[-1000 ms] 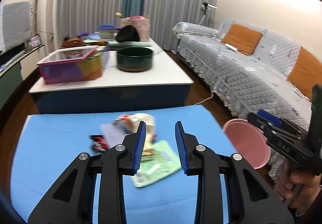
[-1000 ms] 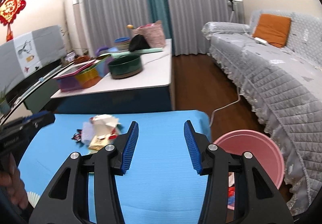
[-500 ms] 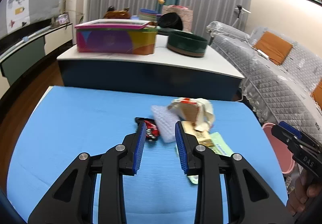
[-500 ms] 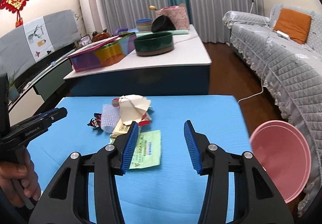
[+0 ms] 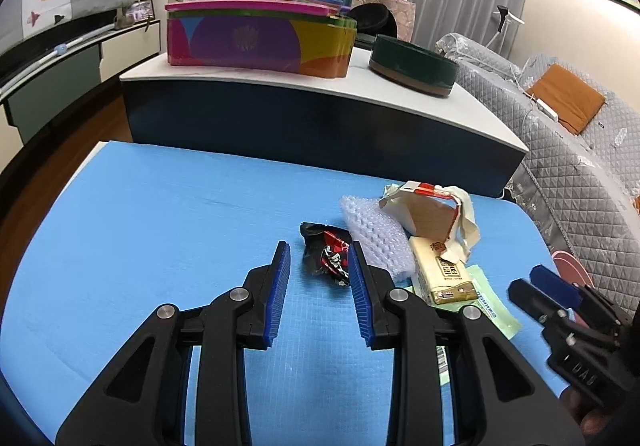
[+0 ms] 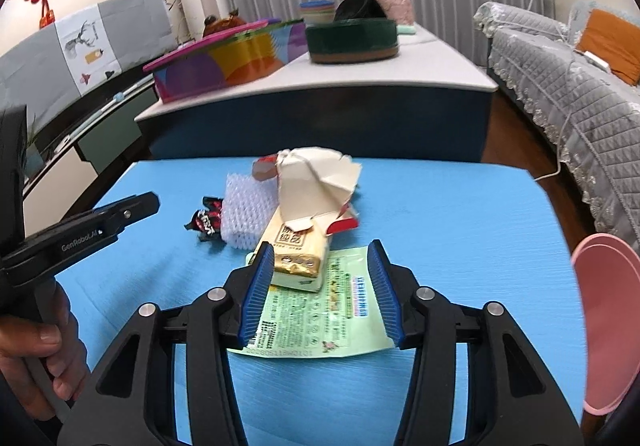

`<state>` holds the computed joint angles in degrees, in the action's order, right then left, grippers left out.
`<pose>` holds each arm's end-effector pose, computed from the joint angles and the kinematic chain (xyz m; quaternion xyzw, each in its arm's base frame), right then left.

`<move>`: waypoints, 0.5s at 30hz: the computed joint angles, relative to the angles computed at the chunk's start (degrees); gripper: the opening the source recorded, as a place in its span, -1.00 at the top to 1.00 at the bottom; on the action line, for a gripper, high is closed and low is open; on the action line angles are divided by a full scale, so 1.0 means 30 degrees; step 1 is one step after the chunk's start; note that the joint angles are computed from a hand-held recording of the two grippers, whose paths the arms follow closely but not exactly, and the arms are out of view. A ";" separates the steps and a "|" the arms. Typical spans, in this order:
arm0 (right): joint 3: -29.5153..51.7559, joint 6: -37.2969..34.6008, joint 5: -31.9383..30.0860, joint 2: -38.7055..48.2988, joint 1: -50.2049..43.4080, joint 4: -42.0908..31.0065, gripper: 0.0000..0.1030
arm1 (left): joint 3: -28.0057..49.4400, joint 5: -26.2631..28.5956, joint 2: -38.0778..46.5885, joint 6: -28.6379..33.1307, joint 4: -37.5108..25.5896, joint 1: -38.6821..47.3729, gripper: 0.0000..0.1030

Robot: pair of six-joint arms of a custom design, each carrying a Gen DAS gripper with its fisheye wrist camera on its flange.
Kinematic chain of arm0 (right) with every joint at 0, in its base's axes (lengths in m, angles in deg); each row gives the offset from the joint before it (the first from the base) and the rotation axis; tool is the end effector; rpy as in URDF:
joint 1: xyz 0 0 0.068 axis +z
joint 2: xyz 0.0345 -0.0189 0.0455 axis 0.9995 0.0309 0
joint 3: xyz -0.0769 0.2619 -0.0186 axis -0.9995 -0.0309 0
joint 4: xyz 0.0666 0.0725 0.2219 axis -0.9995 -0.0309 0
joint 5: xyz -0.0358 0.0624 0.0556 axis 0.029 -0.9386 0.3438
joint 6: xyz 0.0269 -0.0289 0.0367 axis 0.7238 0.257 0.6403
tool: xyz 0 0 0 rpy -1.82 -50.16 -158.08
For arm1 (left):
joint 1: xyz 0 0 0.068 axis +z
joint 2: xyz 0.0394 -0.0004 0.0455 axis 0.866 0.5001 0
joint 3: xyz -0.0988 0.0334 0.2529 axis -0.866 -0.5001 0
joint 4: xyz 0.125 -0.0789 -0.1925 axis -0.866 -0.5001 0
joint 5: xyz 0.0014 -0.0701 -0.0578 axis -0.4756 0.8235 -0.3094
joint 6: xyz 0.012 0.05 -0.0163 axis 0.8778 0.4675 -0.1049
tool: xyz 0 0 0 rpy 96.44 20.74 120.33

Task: Collect trash
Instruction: 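Grasp the yellow tissue pack with the right tool while the left tool grasps the black-red wrapper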

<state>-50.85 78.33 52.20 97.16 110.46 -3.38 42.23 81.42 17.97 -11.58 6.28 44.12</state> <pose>0.2733 0.1083 0.1548 -0.0273 0.9098 0.0975 0.4025 0.2928 -0.0819 0.1840 0.0043 0.9114 -0.0898 0.4016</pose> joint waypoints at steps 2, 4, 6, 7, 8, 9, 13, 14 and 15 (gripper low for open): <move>0.0334 -0.0023 -0.0142 0.0631 0.0024 0.0152 -0.05 | 0.0199 0.0142 0.0460 -0.0041 0.0084 0.0039 0.42; 0.0735 0.0087 -0.0287 0.1284 0.0047 0.0249 -0.10 | 0.0399 0.0318 0.0834 -0.0023 0.0086 0.0125 0.42; 0.1215 0.0244 -0.0517 0.1852 0.0026 0.0195 -0.16 | 0.0641 0.0556 0.1197 0.0011 0.0030 0.0180 0.42; 0.1516 0.0313 -0.0655 0.2170 0.0031 0.0120 -0.19 | 0.0768 0.0694 0.1399 0.0029 0.0022 0.0214 0.42; 0.1713 0.0342 -0.0750 0.2394 0.0011 0.0081 -0.24 | 0.0849 0.0773 0.1522 0.0040 0.0032 0.0245 0.42; 0.1959 0.0393 -0.0867 0.2661 0.0020 0.0017 -0.28 | 0.0925 0.0875 0.1661 0.0047 0.0080 0.0300 0.42; 0.2890 0.0328 -0.1181 0.3596 0.0201 -0.0542 -0.42 | 0.1244 0.1347 0.2449 -0.0043 0.0200 0.0370 0.42; 0.3096 0.0289 -0.1147 0.3801 0.0282 -0.0686 -0.44 | 0.1359 0.1354 0.2762 -0.0048 0.0260 0.0345 0.42; 0.3190 0.0271 -0.1147 0.3882 0.0290 -0.0774 -0.46 | 0.1443 0.1389 0.3015 -0.0034 0.0313 0.0370 0.42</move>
<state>-41.28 79.14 48.76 108.81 111.33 -5.70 46.56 85.58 27.02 -11.68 7.22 45.23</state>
